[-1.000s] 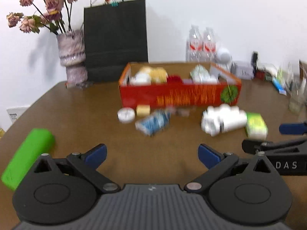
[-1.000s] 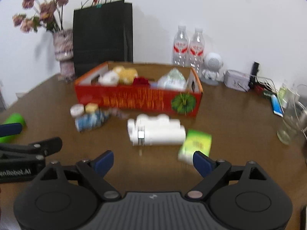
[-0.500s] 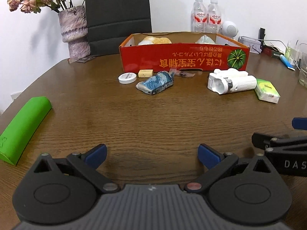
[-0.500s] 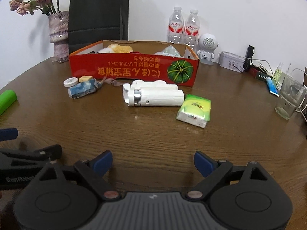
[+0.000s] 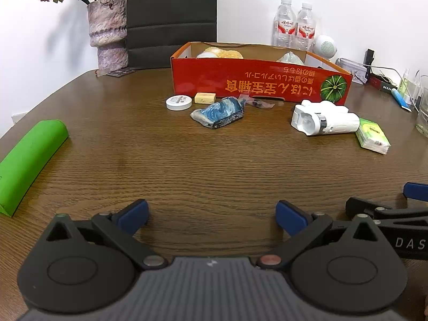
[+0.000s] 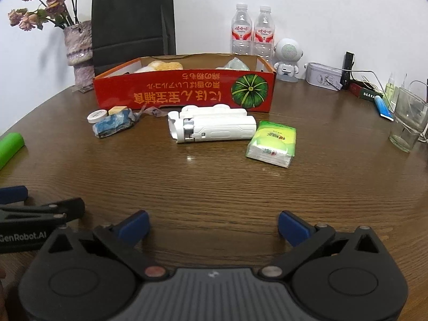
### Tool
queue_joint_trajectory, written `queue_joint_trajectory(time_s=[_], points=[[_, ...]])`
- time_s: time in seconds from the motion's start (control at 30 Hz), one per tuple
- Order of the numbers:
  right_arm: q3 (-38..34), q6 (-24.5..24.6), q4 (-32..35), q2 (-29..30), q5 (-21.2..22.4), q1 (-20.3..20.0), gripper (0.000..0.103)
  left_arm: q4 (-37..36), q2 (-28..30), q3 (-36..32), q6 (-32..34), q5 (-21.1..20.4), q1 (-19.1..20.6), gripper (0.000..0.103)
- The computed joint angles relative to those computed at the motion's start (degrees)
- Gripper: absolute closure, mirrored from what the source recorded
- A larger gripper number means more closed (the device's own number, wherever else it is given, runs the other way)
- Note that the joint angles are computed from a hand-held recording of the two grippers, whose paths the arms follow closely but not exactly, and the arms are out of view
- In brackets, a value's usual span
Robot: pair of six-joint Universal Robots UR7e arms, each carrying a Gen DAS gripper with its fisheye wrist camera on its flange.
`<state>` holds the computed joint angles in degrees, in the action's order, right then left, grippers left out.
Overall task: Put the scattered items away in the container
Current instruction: 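Withdraw both tools from the box back over the table, then grasp the white paper rolls with the left tool while the right tool grasps the green tissue pack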
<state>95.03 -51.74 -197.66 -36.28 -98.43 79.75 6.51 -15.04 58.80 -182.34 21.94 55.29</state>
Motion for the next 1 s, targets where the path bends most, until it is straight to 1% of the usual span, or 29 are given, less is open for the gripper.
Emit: queue_joint_trajectory(time_s=[0.57,0.6,0.63,0.67,0.7,0.77,0.8,0.83,0.87,0.9,0.93,0.97,1.0], points=[[-0.10,-0.15,0.27,0.01,0.01,0.00,0.000,-0.17,-0.32,0.46,0.27,0.23,0.07,0.000],[-0.17,-0.72,1.25,-0.26,0.33,-0.06,0.000,0.24,-0.19,0.20,0.06,0.21,0.05,0.000],[-0.48,-1.69,3.65,-0.88,0.71,-0.16,0.000,0.48,-0.29,0.15,0.11,0.60,0.06,0.000],[-1.06,-2.43,5.74,-1.38,0.45,-0.11,0.002,-1.01,-1.33,1.28,1.28,2.12,0.18,0.000],[-1.69,-3.03,5.87,-1.47,-0.05,0.01,0.007,-3.76,-2.75,2.98,3.67,3.91,0.34,0.000],[-3.52,-3.69,3.23,-1.12,0.43,-0.03,0.007,-8.15,-5.02,4.82,9.95,7.42,0.77,0.000],[-5.22,-3.21,2.84,-0.77,1.07,-0.05,0.007,-10.02,-5.93,4.87,14.09,9.66,1.14,0.000],[-7.67,-2.26,4.09,-0.20,1.39,0.07,0.006,-11.03,-6.47,4.40,17.41,12.37,1.65,0.000],[-10.71,-1.05,6.74,0.64,1.07,0.33,0.006,-10.39,-6.59,2.56,21.23,17.27,2.66,0.000],[-14.12,0.45,9.95,1.78,0.29,0.64,0.008,-8.86,-5.92,-0.13,24.11,21.09,3.55,0.000],[-17.86,2.24,13.16,3.29,-0.71,0.97,0.009,-6.21,-4.28,-4.55,27.31,24.62,4.49,0.000],[-21.13,3.45,15.71,4.81,-1.68,1.23,0.010,-5.27,-2.49,-8.23,30.33,25.74,4.89,0.000],[-23.69,3.70,17.52,6.16,-2.56,1.40,0.011,-6.74,-0.23,-12.03,35.49,25.76,5.23,0.000]])
